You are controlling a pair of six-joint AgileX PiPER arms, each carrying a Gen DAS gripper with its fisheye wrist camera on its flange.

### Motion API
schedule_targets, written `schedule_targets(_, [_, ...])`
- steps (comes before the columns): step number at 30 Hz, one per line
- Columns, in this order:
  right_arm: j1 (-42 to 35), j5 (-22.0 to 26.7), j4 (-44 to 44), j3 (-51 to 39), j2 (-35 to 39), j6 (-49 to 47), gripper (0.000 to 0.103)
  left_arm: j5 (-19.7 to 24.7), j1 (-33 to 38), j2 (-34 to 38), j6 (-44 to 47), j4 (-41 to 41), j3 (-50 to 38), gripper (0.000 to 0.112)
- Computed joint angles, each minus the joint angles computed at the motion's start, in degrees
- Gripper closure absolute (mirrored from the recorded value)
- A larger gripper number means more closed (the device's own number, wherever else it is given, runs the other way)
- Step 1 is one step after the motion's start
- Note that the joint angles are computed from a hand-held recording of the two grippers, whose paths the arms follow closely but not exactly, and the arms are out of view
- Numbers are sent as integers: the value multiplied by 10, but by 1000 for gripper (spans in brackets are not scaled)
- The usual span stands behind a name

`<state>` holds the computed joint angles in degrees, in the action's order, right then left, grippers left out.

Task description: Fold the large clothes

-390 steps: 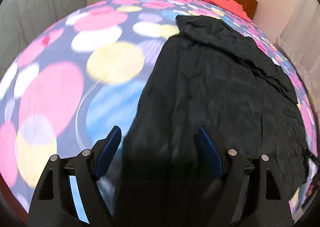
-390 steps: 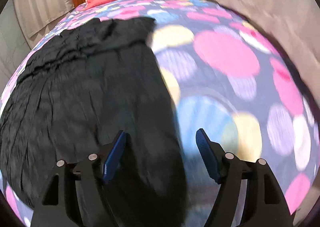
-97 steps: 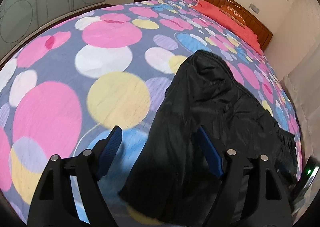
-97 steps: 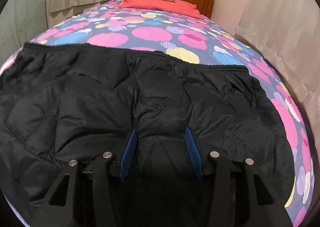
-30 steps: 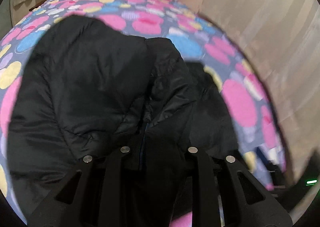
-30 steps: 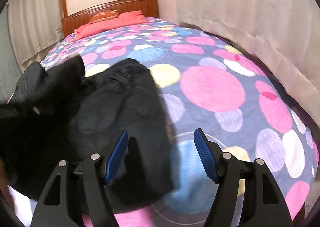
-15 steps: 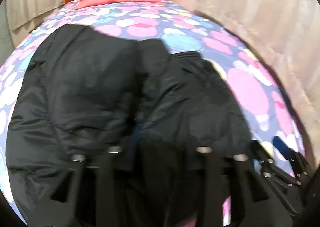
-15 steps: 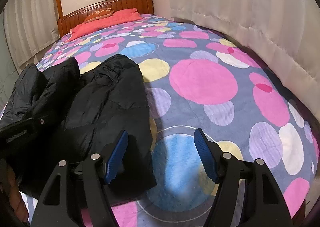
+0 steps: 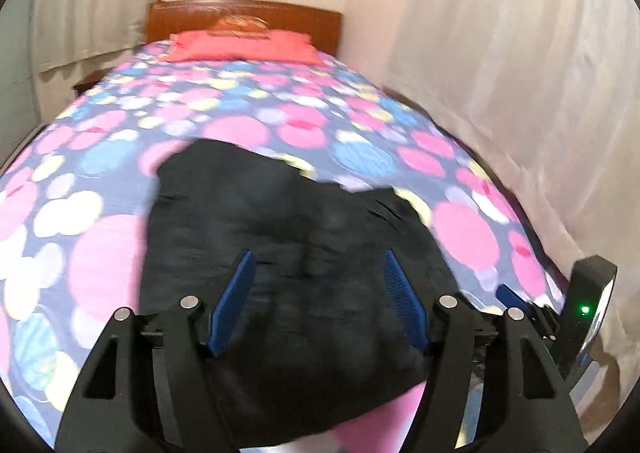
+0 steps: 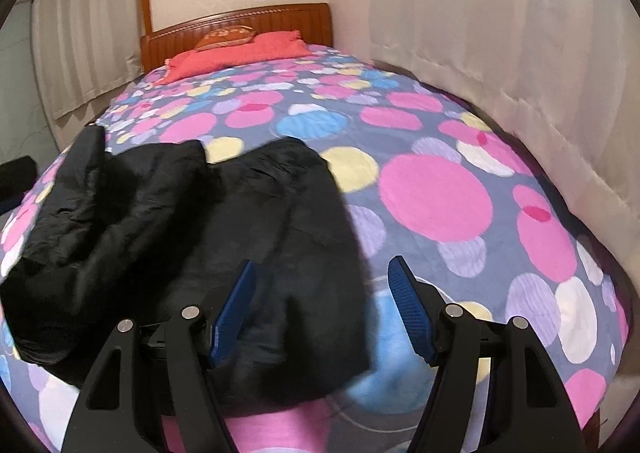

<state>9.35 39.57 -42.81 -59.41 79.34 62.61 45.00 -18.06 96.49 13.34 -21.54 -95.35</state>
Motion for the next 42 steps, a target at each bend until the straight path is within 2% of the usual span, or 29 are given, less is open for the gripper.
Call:
schedule_targets(4, [19,2,21,-47,26,-22,35,-26,71,-6,2,4,10,36])
schedule_targets(7, [34,1,56,-104,63,-57,35,-14,126,29,15,-1,-3,36])
schedule_targets(9, [42,0,73,-136,82,-73,35,-14,142,53,4,9,-7,36])
schedule_targets(13, [63,8,111,-220,134,-117,35,14,173,99,15,-27,-22,36])
schedule_targets(16, [78,27,126,-286,185,-148,35,6,172,112,25,-40,-15,35])
schedule_targets(21, [82,39,173,-341,236,-188,35,-8,168,112,41,-47,-8,35])
schedule_targets(29, [72,31,228,-351,260,-223,36,7,177,145,41,-64,-41,35])
schedule_targets(37, [55,9,290,-364,269,-256,36,13,164,174,26,-42,-84,35])
schedule_targets(38, [54,12,302,-371,275,-270,41,13,163,178,22,-40,-88,35])
schedule_targets(39, [47,11,335,-375,281,-306,51,15,161,182,20,-38,-93,35])
schedule_targets(40, [43,11,372,-383,290,-344,73,16,161,184,19,-39,-94,35])
schedule_targets(41, [41,18,386,-389,295,-359,85,19,160,187,20,-42,-97,35])
schedule_targets(42, [45,23,377,-393,298,-358,92,21,159,188,14,-40,-99,35])
